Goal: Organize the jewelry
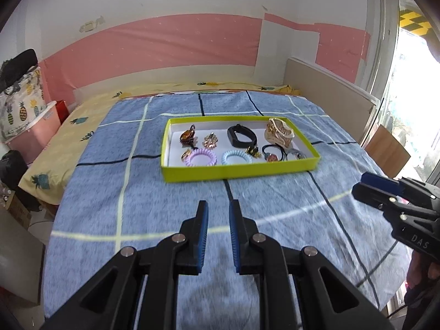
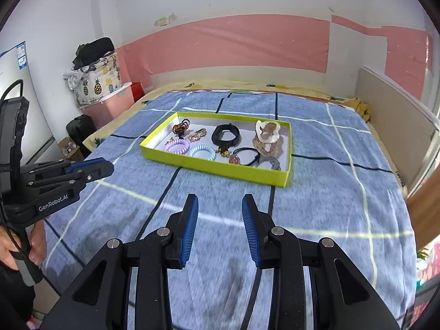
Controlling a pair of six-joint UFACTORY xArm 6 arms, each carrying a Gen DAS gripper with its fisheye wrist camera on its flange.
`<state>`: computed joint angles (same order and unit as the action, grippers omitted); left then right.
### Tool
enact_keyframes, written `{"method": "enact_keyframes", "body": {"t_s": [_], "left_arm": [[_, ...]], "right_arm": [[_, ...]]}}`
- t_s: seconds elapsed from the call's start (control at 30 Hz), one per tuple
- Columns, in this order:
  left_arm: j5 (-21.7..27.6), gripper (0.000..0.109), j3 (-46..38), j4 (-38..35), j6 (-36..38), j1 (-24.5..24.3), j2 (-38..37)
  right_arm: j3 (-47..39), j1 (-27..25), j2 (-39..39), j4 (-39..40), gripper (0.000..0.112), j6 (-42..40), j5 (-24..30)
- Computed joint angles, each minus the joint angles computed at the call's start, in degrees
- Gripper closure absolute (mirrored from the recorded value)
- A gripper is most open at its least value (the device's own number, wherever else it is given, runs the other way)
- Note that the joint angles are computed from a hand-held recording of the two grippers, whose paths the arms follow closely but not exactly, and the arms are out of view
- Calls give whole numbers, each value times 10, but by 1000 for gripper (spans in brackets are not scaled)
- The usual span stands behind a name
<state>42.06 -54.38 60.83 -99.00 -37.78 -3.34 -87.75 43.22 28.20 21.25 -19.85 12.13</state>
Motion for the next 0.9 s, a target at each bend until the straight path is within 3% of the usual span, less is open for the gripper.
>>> {"method": "enact_keyframes", "body": {"t_s": [0.13, 0.4, 0.7, 0.9], "left_arm": [[39, 92, 10, 6, -27, -32, -11], [40, 92, 39, 11, -79, -56, -31], [36, 92, 47, 5, -85, -60, -28], [33, 92, 41, 2, -74, -54, -18]], "right_arm": [[54, 7, -34, -3, 78, 7, -24], [131, 12, -77, -88, 78, 89, -63], [129, -3, -68, -225, 78, 217, -58], [119, -3, -60, -220, 78, 211, -51]]}}
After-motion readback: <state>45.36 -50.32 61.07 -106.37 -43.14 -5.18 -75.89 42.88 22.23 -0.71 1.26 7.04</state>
